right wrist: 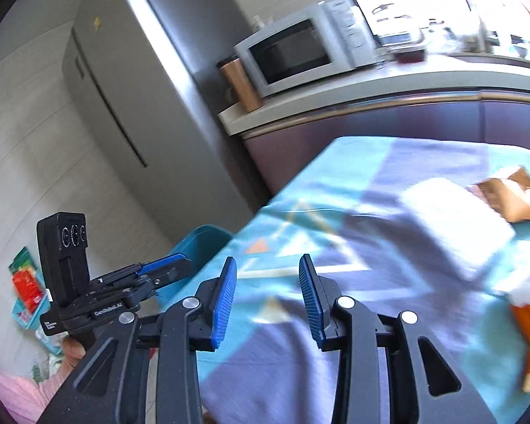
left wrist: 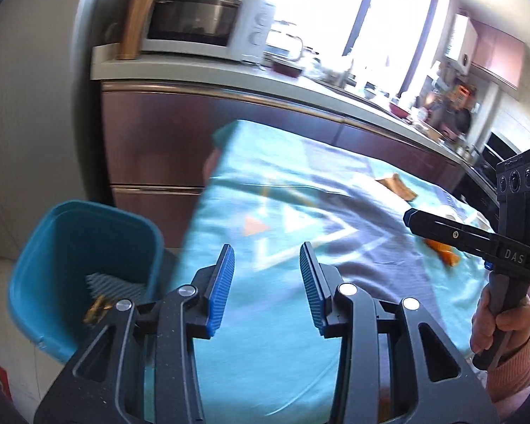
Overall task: Collect trash
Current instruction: 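Return both tools to the table toward the foam net and tissue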
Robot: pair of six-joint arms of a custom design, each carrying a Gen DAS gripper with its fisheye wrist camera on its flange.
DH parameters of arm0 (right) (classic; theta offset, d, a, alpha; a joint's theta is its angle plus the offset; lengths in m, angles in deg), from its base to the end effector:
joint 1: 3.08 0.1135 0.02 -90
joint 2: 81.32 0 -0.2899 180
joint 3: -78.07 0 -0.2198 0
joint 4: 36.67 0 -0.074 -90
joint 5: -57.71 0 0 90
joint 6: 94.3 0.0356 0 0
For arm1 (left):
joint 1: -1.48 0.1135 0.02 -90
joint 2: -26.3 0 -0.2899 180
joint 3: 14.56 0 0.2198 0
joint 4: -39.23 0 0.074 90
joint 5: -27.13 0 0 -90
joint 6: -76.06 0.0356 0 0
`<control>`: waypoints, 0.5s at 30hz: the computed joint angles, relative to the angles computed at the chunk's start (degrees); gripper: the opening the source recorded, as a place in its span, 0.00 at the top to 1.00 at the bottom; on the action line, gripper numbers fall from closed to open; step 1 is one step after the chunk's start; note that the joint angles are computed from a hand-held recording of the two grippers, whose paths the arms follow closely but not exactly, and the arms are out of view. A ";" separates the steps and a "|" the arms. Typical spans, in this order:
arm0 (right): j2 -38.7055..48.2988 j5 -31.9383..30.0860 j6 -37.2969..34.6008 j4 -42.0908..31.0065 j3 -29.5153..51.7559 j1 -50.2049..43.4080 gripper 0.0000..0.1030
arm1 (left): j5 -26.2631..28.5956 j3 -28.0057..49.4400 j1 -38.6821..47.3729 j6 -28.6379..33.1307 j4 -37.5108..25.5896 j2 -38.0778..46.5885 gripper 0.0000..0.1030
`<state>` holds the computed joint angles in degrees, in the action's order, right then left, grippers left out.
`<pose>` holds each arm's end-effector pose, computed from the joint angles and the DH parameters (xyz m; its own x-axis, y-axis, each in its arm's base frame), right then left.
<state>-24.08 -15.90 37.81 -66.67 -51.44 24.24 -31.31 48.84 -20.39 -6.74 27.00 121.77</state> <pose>0.1539 0.0682 0.2667 -0.5549 0.4374 -0.7076 0.1788 0.8934 0.4120 0.2794 -0.1322 0.2125 -0.5597 0.3397 -0.7559 0.7410 0.6135 -0.2730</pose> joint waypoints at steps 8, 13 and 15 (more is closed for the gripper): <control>-17.26 8.73 1.53 -20.11 -0.26 -5.40 0.62 | -3.43 4.80 -14.84 -4.50 -0.76 4.39 0.63; -24.19 -6.84 -12.68 -22.55 -1.53 -31.19 0.62 | -4.79 11.74 -21.41 -6.80 -3.34 9.83 0.63; -23.36 -11.33 -17.16 -20.93 -2.25 -38.25 0.60 | -5.90 14.66 -23.80 -7.36 -4.40 11.88 0.63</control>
